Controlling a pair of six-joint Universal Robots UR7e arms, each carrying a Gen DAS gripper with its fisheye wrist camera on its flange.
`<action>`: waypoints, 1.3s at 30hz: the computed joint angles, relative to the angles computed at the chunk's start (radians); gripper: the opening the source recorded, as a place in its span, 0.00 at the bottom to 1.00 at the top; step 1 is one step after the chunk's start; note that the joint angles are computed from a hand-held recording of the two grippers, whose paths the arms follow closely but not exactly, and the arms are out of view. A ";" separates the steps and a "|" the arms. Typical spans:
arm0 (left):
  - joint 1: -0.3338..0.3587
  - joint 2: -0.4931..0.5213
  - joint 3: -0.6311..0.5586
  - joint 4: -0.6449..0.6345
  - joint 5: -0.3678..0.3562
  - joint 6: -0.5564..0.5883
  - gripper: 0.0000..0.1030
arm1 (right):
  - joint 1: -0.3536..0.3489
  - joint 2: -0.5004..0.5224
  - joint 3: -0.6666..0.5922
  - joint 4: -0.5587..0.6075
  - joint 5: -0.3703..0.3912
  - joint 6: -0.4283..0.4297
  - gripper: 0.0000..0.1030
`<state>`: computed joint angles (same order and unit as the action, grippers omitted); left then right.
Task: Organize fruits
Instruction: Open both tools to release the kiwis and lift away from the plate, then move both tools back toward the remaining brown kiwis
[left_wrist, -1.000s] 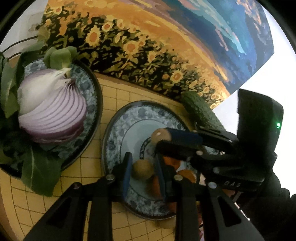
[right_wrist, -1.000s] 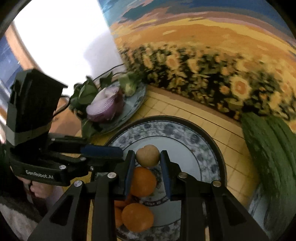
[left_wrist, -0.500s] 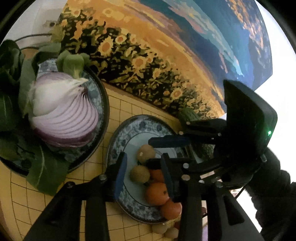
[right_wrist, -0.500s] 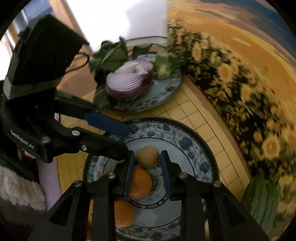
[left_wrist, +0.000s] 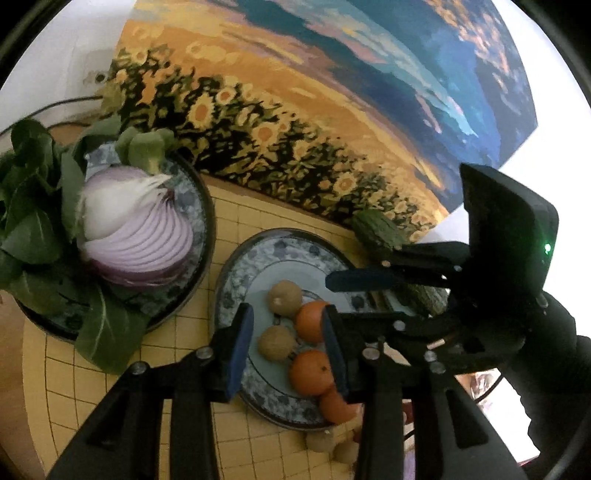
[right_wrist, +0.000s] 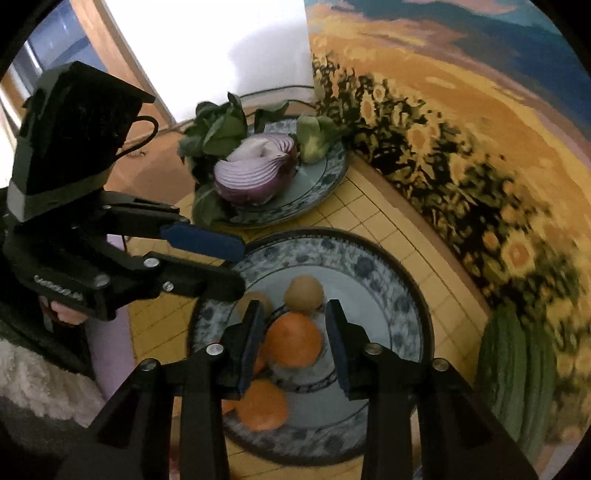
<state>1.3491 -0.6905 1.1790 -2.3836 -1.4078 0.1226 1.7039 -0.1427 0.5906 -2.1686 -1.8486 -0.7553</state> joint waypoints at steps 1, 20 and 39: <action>-0.003 -0.008 0.011 -0.005 -0.002 0.006 0.38 | 0.001 -0.032 0.063 -0.045 0.001 0.005 0.35; -0.030 -0.160 0.156 0.046 -0.038 0.125 0.38 | 0.053 -0.342 0.764 -0.740 -0.022 0.181 0.36; -0.047 -0.228 0.268 0.055 -0.004 0.168 0.38 | 0.073 -0.363 1.004 -1.059 -0.146 0.400 0.36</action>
<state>1.3020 -0.9183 1.4471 -2.3288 -1.4115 0.2910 1.7767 -0.5055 1.5947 -3.2278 -1.9945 -0.3553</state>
